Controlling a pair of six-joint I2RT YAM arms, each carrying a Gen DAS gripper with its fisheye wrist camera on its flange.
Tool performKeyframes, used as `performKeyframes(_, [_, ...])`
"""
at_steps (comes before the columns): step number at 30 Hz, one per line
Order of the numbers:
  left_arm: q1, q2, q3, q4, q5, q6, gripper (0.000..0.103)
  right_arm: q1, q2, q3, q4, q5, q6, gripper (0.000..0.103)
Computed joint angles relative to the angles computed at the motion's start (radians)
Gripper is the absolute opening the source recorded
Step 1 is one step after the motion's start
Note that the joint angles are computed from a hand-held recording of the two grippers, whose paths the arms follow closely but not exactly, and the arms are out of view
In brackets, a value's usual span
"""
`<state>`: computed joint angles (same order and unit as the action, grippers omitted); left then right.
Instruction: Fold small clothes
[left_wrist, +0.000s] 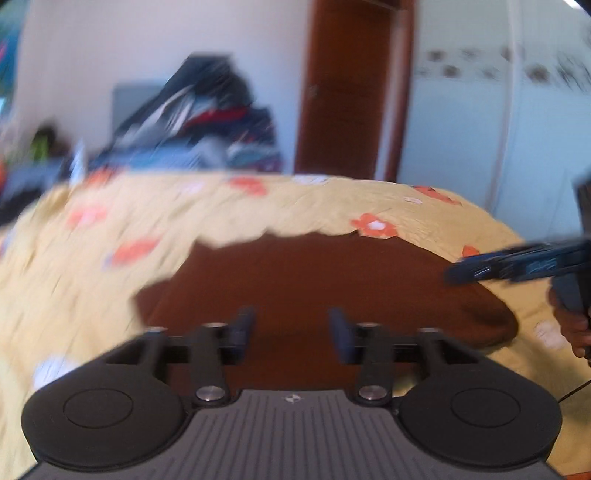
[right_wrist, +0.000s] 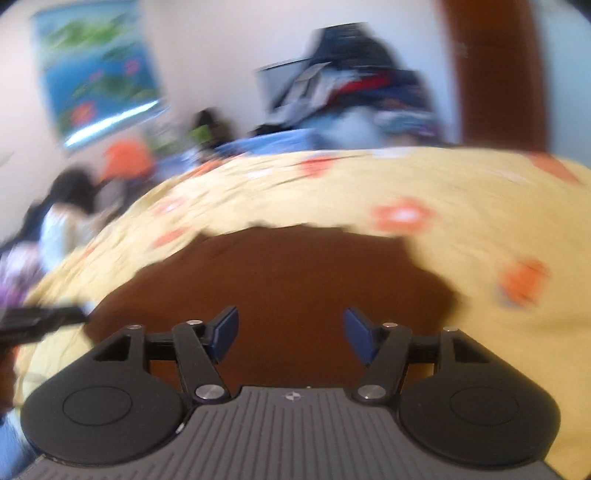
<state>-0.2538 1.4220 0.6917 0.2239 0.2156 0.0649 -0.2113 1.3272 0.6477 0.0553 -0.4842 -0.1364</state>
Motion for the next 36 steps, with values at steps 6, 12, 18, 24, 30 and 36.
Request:
performKeyframes(6, [-0.078,0.269,0.111,-0.016,-0.129,0.121,0.068,0.271,0.162,-0.043,0.13,0.371,-0.157,0.066])
performKeyframes(12, [-0.038,0.231,0.12,-0.105,-0.076,0.143,0.069,0.214,0.101,-0.14,0.181,0.288,-0.184,0.072])
performKeyframes(18, [0.029,0.239,0.25,-0.111,0.051,0.068,0.07,0.076,0.077,0.042,0.033,0.059,-0.059,0.099])
performKeyframes(24, [-0.016,0.604,0.698,-0.304,-0.069,0.059,0.07,0.081,0.386,0.348,0.042,0.187,-0.01,0.1])
performKeyframes(30, [0.006,0.68,0.656,-0.168,-0.088,0.046,0.081,0.047,0.616,0.403,0.164,0.235,-0.015,0.103])
performKeyframes(36, [0.001,0.679,0.644,-0.142,-0.104,0.022,0.083,0.099,0.623,0.45,0.114,0.346,0.025,0.099])
